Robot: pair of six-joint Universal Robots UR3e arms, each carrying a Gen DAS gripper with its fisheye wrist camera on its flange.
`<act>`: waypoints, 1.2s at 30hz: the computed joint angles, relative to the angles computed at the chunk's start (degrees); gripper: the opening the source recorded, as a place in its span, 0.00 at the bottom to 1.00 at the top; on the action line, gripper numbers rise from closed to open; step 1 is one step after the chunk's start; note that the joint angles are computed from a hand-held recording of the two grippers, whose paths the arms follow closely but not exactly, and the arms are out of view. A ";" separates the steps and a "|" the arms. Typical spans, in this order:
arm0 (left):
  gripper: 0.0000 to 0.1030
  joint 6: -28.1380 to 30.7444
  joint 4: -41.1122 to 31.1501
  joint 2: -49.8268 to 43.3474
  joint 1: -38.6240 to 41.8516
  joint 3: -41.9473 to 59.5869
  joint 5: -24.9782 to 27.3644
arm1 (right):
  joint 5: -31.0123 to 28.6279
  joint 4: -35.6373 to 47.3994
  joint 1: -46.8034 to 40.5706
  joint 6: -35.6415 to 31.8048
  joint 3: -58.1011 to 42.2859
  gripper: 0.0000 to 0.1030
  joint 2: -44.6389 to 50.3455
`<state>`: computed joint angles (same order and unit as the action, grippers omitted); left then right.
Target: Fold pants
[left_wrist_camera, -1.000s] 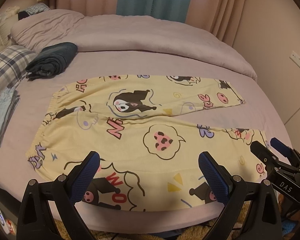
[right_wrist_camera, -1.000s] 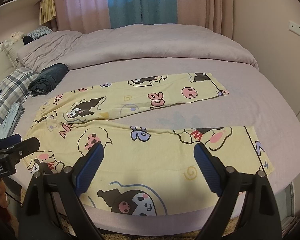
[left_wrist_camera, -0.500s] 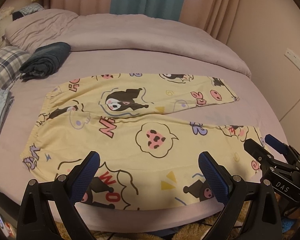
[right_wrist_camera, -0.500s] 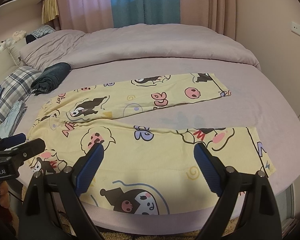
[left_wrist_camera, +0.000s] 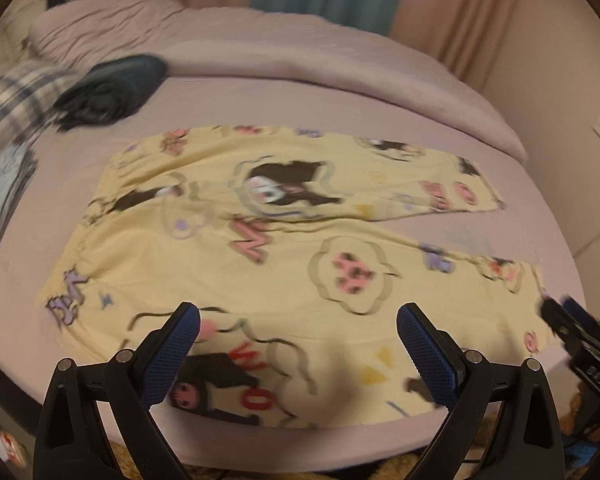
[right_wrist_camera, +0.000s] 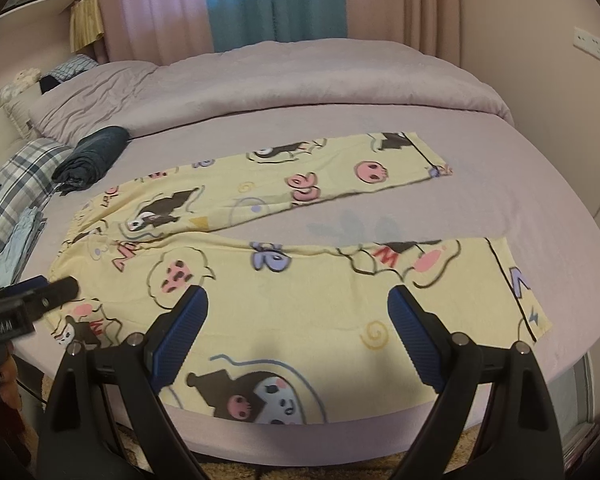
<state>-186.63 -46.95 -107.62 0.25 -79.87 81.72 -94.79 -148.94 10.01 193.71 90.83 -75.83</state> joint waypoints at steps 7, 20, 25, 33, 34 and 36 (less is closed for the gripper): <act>0.97 -3.53 -0.28 -0.60 10.73 -3.14 -1.34 | 0.33 -1.53 -9.81 4.30 13.50 0.89 -8.27; 0.86 -7.51 4.79 0.39 23.16 -12.98 4.16 | 1.60 -1.25 -29.29 7.90 25.70 0.86 -13.63; 0.85 -7.26 5.00 0.32 23.90 -15.04 -1.58 | 4.31 -3.14 -30.17 9.09 26.27 0.83 -10.48; 0.60 -10.94 13.22 -0.43 22.31 -18.18 -3.74 | 2.51 -10.65 -28.43 10.91 26.61 0.72 -4.67; 0.43 -10.74 13.74 -1.17 21.84 -17.69 -4.20 | 1.54 -11.72 -28.25 11.23 26.65 0.64 -4.27; 0.09 -10.38 14.07 -0.67 22.17 -18.82 -6.56 | -0.19 -14.86 -28.35 12.42 27.53 0.43 -3.61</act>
<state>-197.01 -32.88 -108.29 22.42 -98.69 75.16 -94.99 -163.81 -18.34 206.13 118.36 -79.44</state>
